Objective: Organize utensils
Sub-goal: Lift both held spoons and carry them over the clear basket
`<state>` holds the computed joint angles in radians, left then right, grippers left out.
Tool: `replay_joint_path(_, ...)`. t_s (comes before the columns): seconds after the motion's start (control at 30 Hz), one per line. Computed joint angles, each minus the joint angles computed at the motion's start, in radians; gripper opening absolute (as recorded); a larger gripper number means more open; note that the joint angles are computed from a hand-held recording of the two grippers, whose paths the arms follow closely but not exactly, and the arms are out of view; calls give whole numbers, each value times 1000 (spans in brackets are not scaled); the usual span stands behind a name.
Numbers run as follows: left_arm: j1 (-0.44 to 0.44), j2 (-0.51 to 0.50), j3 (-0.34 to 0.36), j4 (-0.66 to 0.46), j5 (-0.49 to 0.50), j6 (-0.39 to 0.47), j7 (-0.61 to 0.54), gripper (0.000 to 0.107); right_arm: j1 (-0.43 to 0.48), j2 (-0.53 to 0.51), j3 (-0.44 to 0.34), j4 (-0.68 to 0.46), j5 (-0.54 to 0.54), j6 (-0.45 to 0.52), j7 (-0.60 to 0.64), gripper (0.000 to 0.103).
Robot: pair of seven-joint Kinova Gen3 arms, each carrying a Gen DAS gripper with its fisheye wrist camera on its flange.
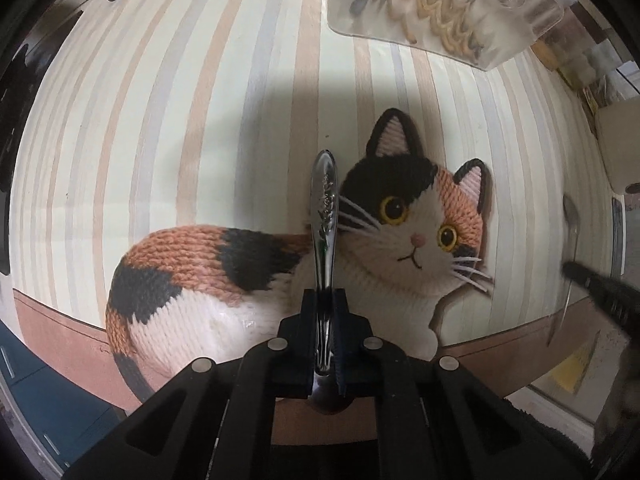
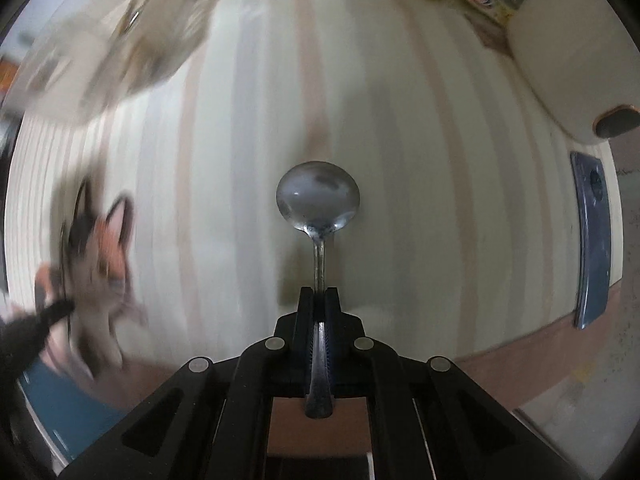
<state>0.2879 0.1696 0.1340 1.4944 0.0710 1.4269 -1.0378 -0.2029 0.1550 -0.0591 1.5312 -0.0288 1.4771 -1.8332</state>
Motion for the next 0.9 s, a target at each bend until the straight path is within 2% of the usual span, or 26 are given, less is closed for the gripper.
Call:
replay_joint_path(0.33, -6, 7, -3, -10, 15, -1, 12, 7, 6, 15, 5, -29, 9, 32, 0, 6)
replay_joint_path(0.4, -21, -13, -10, 5, 18, -3, -9, 5, -9, 28, -1, -38, 19, 24, -19, 6)
replay_joint_path(0.53, -15, 26, -6, -43, 4, -16, 0, 5, -37, 60, -17, -64, 2, -5, -36, 5)
replay_joint_path(0.73, -20, 69, -10, -105, 13, 9, -20, 6, -94, 119, -31, -143, 18, 13, -45, 5)
replay_joint_path(0.9, -35, 57, -16, -75, 40, -18, -42, 9, -110, 142, -27, -179, 25, 41, -41, 6)
